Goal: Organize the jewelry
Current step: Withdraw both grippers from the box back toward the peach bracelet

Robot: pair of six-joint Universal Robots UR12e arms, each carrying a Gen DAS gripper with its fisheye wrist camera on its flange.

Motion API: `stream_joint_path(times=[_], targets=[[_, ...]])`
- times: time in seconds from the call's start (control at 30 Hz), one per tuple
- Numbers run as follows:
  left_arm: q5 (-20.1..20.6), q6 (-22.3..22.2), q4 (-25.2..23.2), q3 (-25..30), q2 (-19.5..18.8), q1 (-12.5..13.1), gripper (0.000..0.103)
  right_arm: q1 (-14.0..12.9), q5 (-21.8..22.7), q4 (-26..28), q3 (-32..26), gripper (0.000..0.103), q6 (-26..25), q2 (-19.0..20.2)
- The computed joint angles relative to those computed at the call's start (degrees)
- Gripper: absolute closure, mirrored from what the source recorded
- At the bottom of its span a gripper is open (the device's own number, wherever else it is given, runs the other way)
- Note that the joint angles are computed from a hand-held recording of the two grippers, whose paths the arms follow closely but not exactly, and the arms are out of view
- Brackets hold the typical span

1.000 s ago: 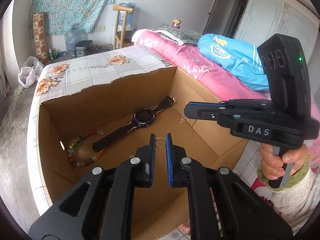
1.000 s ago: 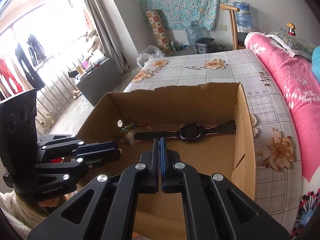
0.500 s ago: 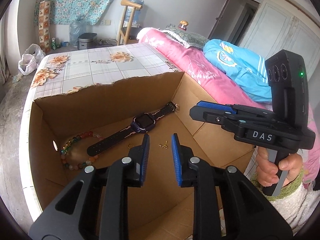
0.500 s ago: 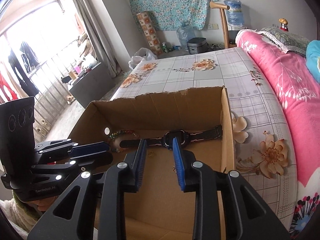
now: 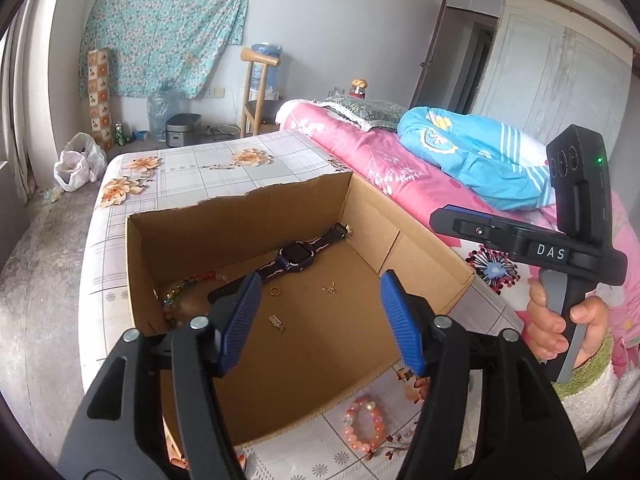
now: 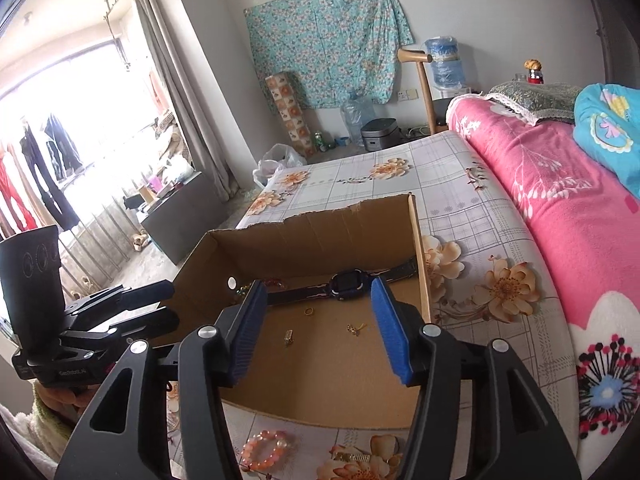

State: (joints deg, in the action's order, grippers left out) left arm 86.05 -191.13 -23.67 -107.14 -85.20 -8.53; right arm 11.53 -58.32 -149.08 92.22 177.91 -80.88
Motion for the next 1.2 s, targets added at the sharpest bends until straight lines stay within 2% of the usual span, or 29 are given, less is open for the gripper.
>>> stream_joint_path(times=[0.07,0.27,0.4,0.43,0.5,0.57,0.7,0.8,1.0,1.2], targets=[[0.8,0.8,0.6,-1.3,1.2,-0.4,0.031,-0.1,-0.7,-1.6,1.7,0.038,1.0,-1.2],[3.4,2.6,-1.6,-4.1,3.6,-2.2,0.020,-0.1,-4.7,-5.8,6.4,0.025,2.1,-4.5],[4.5,2.1,-4.9,-5.0,4.1,-3.7,0.018,0.3,-8.1,-5.8,8.2,0.022,0.6,-5.9],[6.2,2.2,-3.6,-5.6,4.1,-4.4,0.018,0.4,-8.8,-5.7,8.5,0.021,0.2,-6.1],[5.1,2.5,-5.2,-5.7,4.1,-4.8,0.017,0.5,-10.1,-5.1,9.1,0.018,-0.3,-6.6],[6.7,2.2,-7.4,-5.2,3.6,-5.9,0.017,0.6,-11.2,-4.5,9.7,0.016,-0.7,-7.0],[5.8,3.1,-8.2,-5.3,3.2,-6.9,0.017,0.4,-13.0,-4.1,11.0,0.013,-1.0,-7.8],[6.8,3.2,-9.5,-5.3,2.6,-7.8,0.017,0.5,-15.1,-3.3,11.8,0.012,-0.6,-8.1],[6.5,0.8,-11.7,-5.1,1.4,-8.1,0.017,1.3,-20.1,0.4,12.1,0.011,0.1,-7.8],[6.9,-1.5,-12.5,-5.1,1.0,-7.7,0.017,2.1,-25.6,0.9,12.2,0.007,1.1,-7.5]])
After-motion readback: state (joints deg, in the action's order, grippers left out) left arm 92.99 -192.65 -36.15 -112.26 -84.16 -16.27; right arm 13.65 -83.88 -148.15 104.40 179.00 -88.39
